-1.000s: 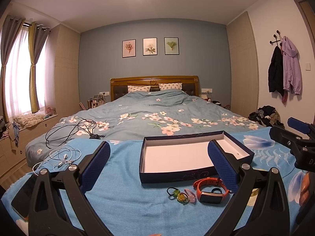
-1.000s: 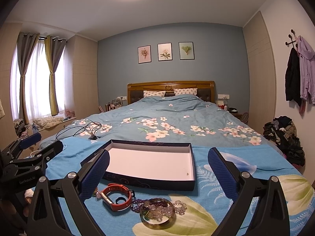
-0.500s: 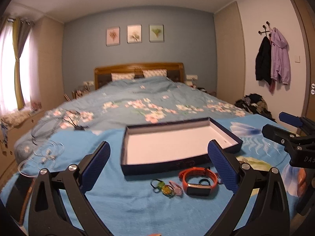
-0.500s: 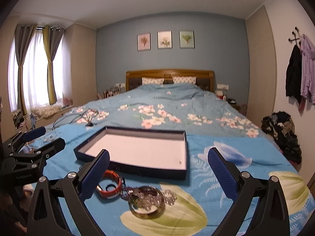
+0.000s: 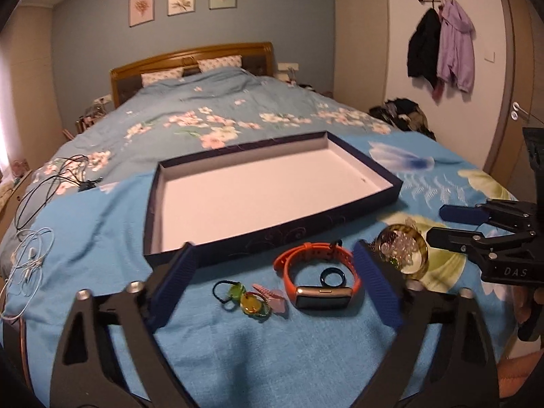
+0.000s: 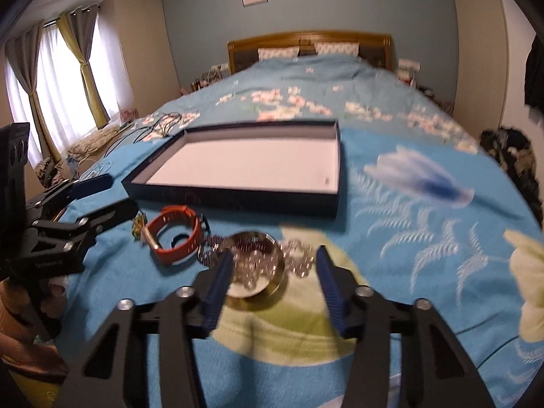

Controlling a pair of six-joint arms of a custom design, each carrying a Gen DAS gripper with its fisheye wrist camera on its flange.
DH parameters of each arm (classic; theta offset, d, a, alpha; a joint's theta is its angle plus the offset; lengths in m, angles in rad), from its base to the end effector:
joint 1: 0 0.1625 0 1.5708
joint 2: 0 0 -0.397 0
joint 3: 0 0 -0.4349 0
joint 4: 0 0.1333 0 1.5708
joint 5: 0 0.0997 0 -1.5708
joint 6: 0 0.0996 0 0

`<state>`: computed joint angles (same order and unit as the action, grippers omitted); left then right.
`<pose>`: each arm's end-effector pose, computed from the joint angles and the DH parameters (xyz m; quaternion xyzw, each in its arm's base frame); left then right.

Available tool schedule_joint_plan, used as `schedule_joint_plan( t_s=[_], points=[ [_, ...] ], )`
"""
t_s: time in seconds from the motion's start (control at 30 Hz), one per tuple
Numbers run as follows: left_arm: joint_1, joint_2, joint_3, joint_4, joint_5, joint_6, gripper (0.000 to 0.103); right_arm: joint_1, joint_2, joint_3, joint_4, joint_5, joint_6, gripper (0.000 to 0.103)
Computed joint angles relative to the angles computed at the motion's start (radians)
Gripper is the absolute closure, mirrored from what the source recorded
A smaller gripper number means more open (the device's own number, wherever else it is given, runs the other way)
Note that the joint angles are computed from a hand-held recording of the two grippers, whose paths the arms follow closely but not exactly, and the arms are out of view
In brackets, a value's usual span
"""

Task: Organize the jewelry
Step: 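Grasp the orange-strap smartwatch with the left tool while the right tool grasps the tortoiseshell bangle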

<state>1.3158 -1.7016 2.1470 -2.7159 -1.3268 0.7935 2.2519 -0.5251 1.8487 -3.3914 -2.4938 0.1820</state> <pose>0.0314 -0.5034 0.3590 0.4306 0.8281 -0.2975 0.2007 0.3984 -0.4060 -0.0655 0.1082 -0.8680 0.3806 0.2999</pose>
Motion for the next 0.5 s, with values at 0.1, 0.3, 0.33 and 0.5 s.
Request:
schedule_joint_plan(
  t_s=[0.1, 0.3, 0.33, 0.5],
  points=[
    [0.0, 0.025, -0.012, 0.023, 0.001, 0.015, 0.029, -0.014, -0.017, 0.012, 0.051, 0.042, 0.05, 0.072],
    [-0.004, 0.053, -0.039, 0.109, -0.007, 0.025, 0.047, -0.033, -0.027, 0.011, 0.12, 0.08, 0.113, 0.087],
    [-0.003, 0.055, -0.043, 0.123, -0.01, 0.024, 0.048, -0.036, -0.03, 0.012, 0.131, 0.085, 0.125, 0.087],
    [0.004, 0.083, -0.081, 0.22, -0.014, 0.007, 0.063, -0.042, -0.032, 0.008, 0.152, 0.088, 0.137, 0.089]
  ],
)
